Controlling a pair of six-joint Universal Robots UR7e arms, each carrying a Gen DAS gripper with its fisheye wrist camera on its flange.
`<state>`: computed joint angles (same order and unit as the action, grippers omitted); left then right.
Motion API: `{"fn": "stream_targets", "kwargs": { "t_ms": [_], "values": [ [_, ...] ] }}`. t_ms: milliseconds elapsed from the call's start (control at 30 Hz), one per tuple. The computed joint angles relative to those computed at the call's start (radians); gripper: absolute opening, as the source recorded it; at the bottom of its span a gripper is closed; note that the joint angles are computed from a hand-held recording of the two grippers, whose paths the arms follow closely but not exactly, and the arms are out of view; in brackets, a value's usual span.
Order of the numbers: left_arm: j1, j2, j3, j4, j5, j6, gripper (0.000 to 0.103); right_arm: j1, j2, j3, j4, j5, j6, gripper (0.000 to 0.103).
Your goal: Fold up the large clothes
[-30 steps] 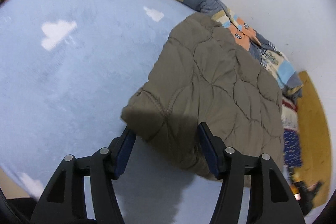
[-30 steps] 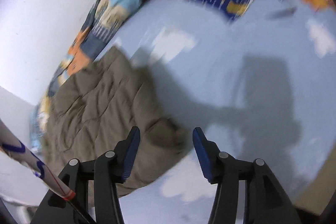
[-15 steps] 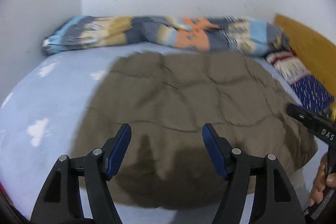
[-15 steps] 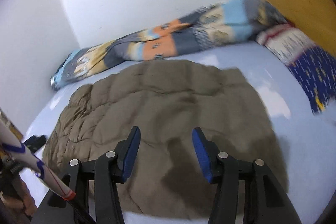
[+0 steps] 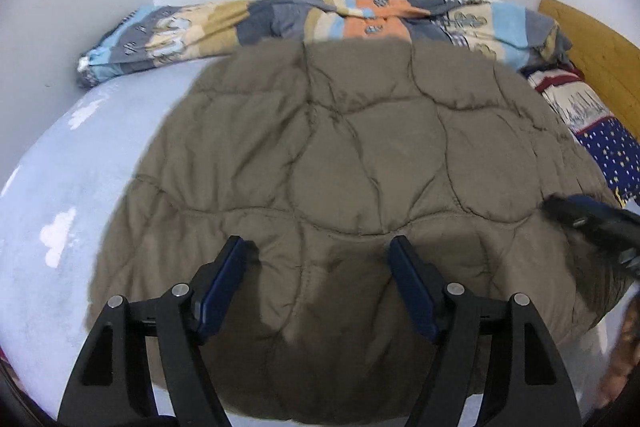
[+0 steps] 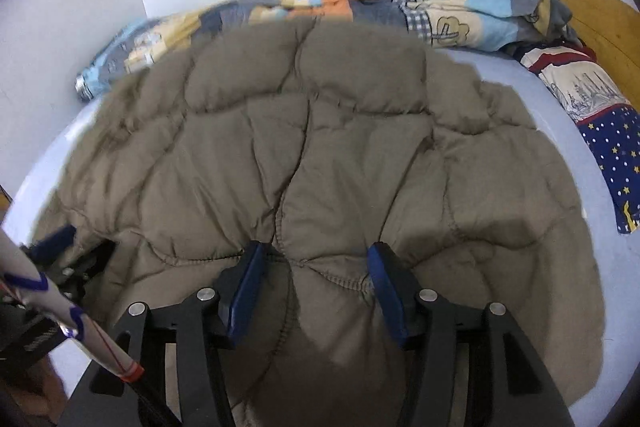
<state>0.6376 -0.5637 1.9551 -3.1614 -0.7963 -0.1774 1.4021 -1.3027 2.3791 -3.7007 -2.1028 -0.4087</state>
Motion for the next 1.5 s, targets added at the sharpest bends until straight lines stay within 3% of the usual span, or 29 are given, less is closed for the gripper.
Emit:
{"fn": "stream_targets", "kwargs": {
  "t_ms": [100, 267, 367, 433, 533, 600, 667, 867, 1033, 1133, 1500],
  "values": [
    [-0.021, -0.019, 0.032, -0.06, 0.026, 0.008, 0.073, 0.022, -0.084, 0.039, -0.016, 0.001, 0.039, 0.059],
    [-0.046, -0.016, 0.054, -0.061, 0.071, 0.006, 0.073, 0.019, -0.172, 0.093, -0.036, -0.148, 0.154, 0.071],
    [-0.03, -0.015, 0.042, 0.011, 0.067, -0.038, 0.073, -0.066, -0.263, 0.131, 0.095, -0.11, 0.301, 0.071],
    [-0.018, -0.008, 0.035, 0.025, 0.059, -0.044, 0.075, -0.103, -0.273, 0.134, 0.135, -0.095, 0.338, 0.071],
    [-0.025, 0.012, 0.032, 0.009, 0.086, -0.026, 0.075, -0.128, -0.263, 0.116, 0.192, -0.085, 0.332, 0.075],
    [-0.037, 0.011, 0.039, 0.003, 0.098, -0.026, 0.075, -0.111, -0.226, 0.104, 0.163, -0.126, 0.319, 0.075],
    [-0.052, 0.001, 0.059, -0.013, 0.111, -0.032, 0.075, -0.066, -0.198, 0.105, 0.108, -0.189, 0.291, 0.075],
    [-0.095, -0.029, 0.134, -0.069, 0.15, -0.029, 0.075, 0.037, -0.117, 0.161, -0.135, -0.181, 0.159, 0.075],
    [-0.069, -0.052, 0.147, 0.037, 0.127, -0.078, 0.075, -0.007, -0.113, 0.177, -0.019, -0.091, 0.209, 0.077],
    [-0.092, -0.068, 0.183, -0.01, 0.148, -0.063, 0.075, 0.027, -0.066, 0.157, -0.047, -0.161, 0.165, 0.077],
    [-0.188, -0.142, 0.311, -0.151, 0.16, -0.072, 0.075, 0.245, 0.1, 0.212, -0.497, -0.254, -0.044, 0.077]
  ]
}}
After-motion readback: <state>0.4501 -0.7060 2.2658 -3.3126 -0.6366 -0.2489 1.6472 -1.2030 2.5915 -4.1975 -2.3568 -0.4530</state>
